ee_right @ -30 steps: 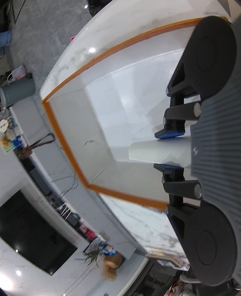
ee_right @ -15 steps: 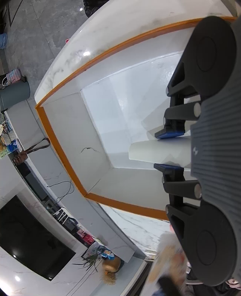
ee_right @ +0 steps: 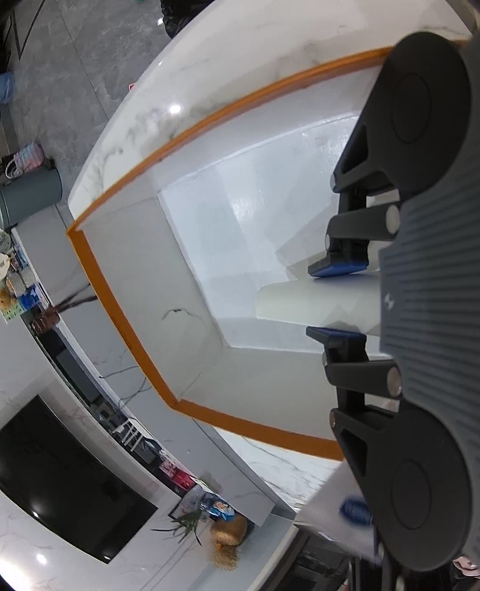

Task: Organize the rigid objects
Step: 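Release the Vaseline tube into the box with the left tool while the right tool releases the carton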

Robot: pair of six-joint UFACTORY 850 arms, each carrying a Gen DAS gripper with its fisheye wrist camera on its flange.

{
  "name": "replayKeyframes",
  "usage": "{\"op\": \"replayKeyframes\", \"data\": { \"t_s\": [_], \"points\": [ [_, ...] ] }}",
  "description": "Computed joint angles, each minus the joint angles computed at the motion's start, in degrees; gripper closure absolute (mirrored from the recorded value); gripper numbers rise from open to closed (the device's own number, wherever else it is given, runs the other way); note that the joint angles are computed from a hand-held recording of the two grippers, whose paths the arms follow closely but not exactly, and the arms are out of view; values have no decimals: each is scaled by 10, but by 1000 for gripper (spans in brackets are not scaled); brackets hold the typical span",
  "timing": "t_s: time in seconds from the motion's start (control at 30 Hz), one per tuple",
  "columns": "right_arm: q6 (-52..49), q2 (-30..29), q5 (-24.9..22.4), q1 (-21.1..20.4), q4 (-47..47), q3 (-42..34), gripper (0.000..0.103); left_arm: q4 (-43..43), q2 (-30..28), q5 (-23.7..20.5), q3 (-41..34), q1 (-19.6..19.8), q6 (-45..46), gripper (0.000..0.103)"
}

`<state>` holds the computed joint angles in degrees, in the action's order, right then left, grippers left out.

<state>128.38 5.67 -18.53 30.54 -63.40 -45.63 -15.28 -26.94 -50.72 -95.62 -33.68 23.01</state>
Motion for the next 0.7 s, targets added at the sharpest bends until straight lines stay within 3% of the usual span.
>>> {"op": "replayKeyframes", "data": {
  "t_s": [0.33,0.5,0.6,0.7],
  "points": [
    [32,3,38,-10,-57,11,76,62,-65,-107,-62,-17,-28,88],
    [30,7,56,-19,-44,16,75,81,-82,-116,-85,-26,-24,88],
    [23,7,62,-22,-36,17,74,129,-79,-94,-81,-35,-42,88],
    [70,8,64,-23,-89,18,74,186,-39,-2,-20,-47,-39,89]
  ]
}}
